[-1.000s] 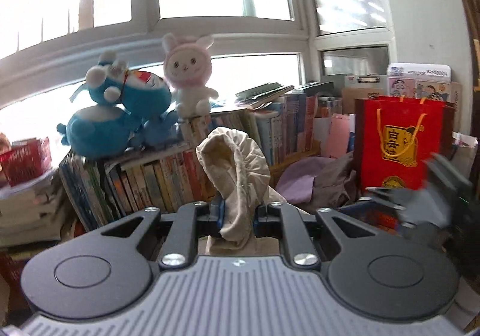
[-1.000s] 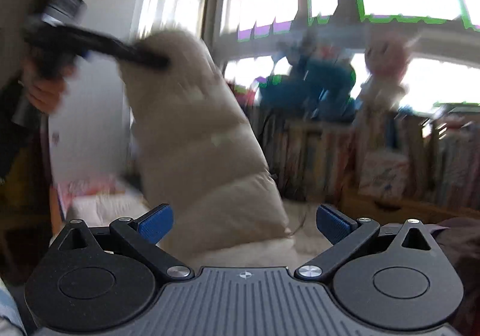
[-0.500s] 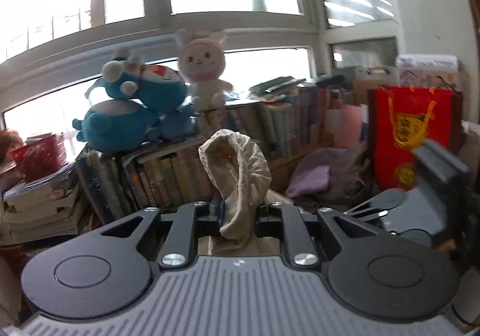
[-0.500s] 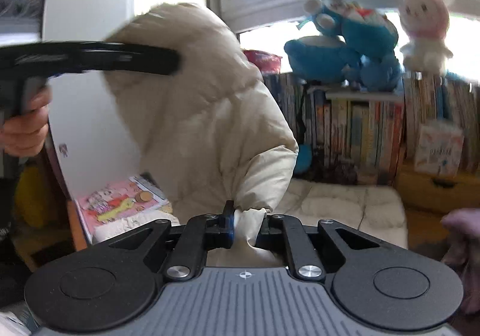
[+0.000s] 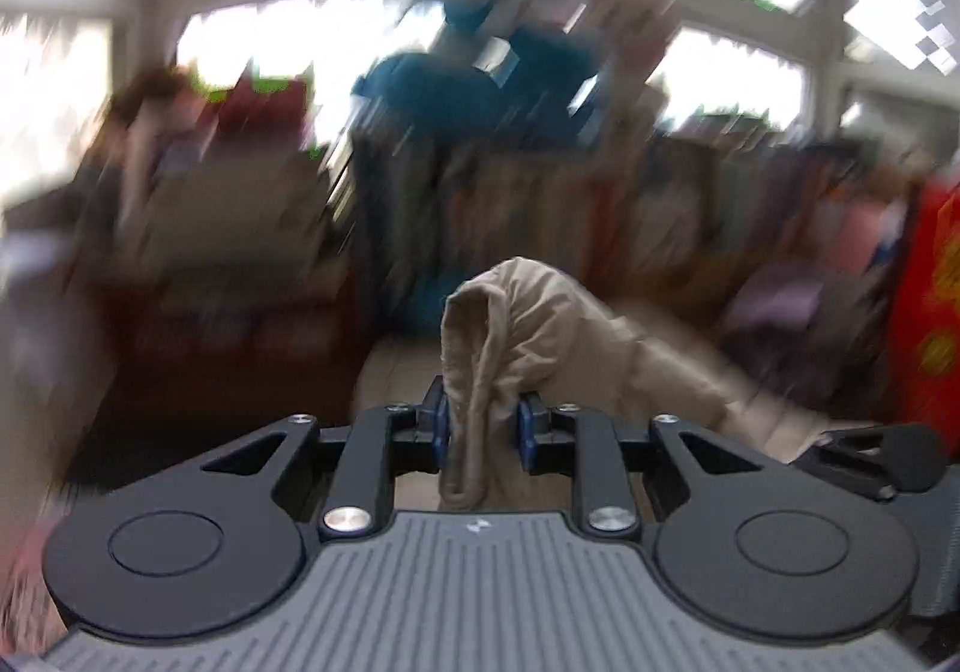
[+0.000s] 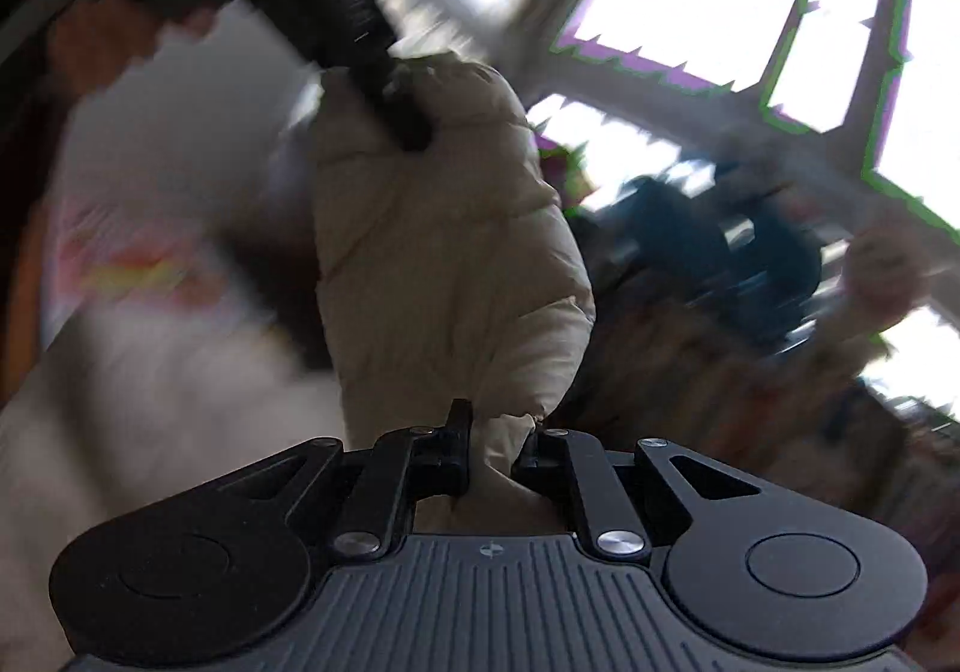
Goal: Fold clothes
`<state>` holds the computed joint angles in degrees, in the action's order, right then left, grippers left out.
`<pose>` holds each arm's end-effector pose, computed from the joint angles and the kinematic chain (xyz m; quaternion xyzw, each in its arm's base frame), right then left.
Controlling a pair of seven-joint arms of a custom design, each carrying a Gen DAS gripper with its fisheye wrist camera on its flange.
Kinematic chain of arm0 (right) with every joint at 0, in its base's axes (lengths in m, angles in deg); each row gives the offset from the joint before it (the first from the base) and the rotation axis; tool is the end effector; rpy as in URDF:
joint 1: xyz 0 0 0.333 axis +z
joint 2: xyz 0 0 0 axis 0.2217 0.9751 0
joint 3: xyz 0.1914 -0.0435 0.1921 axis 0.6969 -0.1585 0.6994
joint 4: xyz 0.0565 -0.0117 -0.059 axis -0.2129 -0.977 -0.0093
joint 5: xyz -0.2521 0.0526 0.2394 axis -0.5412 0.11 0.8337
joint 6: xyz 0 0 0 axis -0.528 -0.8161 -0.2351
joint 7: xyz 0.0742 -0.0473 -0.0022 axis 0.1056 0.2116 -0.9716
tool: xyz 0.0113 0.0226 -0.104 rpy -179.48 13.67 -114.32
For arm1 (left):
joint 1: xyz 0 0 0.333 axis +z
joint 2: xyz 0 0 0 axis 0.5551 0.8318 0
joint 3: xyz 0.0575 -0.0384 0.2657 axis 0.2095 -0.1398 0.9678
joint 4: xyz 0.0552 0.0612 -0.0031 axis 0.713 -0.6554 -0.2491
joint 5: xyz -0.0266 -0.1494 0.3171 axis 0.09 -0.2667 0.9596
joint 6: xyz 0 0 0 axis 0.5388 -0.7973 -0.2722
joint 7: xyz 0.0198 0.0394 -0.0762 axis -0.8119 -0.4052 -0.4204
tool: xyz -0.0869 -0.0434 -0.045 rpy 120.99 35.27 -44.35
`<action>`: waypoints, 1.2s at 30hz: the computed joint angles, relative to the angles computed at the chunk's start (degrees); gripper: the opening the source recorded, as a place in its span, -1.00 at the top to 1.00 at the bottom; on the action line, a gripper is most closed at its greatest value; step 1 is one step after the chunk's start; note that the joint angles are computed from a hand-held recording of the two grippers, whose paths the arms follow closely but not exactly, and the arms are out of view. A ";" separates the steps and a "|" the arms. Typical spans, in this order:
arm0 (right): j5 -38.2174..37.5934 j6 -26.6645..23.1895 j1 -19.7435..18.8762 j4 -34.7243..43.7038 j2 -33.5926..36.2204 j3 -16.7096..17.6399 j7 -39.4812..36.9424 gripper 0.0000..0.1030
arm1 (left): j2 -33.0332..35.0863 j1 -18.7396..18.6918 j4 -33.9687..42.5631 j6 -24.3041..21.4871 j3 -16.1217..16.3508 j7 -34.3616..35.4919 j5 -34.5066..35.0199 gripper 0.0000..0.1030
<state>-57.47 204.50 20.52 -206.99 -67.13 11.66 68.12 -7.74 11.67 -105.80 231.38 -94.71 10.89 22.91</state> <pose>0.3907 0.2324 0.5685 -0.7249 0.3484 -0.4851 0.3433 0.4906 -0.3482 0.6263 -0.4250 0.7508 -0.4478 0.2348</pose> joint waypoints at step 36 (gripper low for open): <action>59.70 4.20 -8.07 -32.64 -25.96 3.84 -15.27 -1.00 | -5.91 -15.03 -20.77 7.92 10.08 21.39 -35.81 -0.05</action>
